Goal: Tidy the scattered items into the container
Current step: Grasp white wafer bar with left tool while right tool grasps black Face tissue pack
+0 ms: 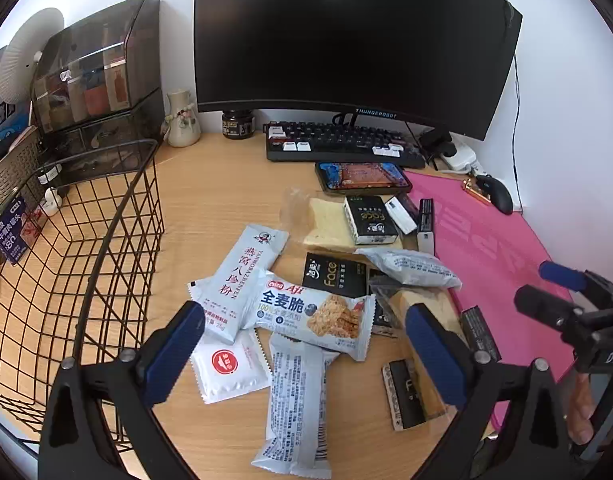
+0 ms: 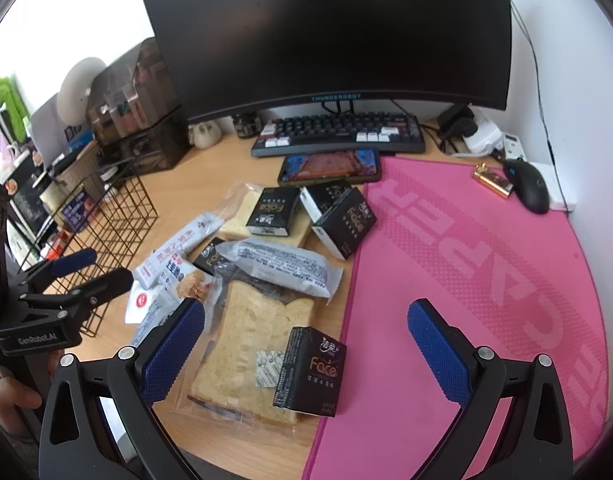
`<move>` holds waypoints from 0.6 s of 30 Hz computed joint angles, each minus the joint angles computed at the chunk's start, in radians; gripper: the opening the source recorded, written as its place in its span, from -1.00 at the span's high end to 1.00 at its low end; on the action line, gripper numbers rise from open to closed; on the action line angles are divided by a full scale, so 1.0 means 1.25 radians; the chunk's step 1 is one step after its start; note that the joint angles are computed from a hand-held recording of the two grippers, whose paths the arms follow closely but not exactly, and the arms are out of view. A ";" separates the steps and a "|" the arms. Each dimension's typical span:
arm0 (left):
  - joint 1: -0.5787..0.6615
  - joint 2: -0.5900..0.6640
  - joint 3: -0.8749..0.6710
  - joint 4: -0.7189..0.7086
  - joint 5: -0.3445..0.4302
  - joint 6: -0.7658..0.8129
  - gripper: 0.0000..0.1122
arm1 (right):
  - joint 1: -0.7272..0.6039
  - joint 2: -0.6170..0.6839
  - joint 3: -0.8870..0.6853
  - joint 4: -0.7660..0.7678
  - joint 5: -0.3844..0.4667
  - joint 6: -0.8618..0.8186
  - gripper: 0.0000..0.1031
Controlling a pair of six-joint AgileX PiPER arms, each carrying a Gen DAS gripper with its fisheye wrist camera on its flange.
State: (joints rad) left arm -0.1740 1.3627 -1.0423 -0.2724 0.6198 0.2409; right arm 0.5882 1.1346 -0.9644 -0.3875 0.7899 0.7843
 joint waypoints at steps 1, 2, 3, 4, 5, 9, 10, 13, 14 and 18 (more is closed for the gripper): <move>-0.004 0.001 0.000 0.010 0.003 -0.007 -0.78 | 0.002 -0.004 0.001 -0.005 0.001 0.004 -0.99; -0.010 0.002 0.001 0.020 0.005 -0.013 -0.78 | 0.003 -0.007 0.001 -0.008 0.002 0.007 -0.99; -0.017 0.005 0.002 0.033 0.009 -0.020 -0.78 | 0.002 -0.008 0.000 -0.008 0.004 0.007 -0.99; -0.024 0.010 0.003 0.042 0.014 -0.020 -0.78 | -0.002 -0.009 0.000 -0.004 0.004 0.005 -0.99; -0.029 0.013 0.007 0.048 0.018 -0.017 -0.78 | -0.010 -0.010 0.002 0.006 0.000 -0.004 -0.99; -0.030 0.027 0.023 0.060 0.019 -0.013 -0.73 | -0.024 -0.007 0.010 0.023 -0.018 -0.025 -0.99; -0.024 0.032 0.023 0.056 0.022 -0.013 -0.72 | -0.021 -0.001 0.008 0.019 -0.014 -0.025 -0.99; -0.017 0.033 0.035 0.050 0.021 -0.011 -0.72 | -0.005 0.013 0.012 0.020 -0.015 -0.031 -0.99; -0.022 0.030 0.042 0.063 0.015 -0.020 -0.72 | -0.010 0.011 0.019 0.035 -0.020 -0.049 -0.99; -0.023 0.027 0.042 0.064 0.018 -0.013 -0.72 | -0.038 0.014 0.028 0.080 -0.039 -0.083 -0.99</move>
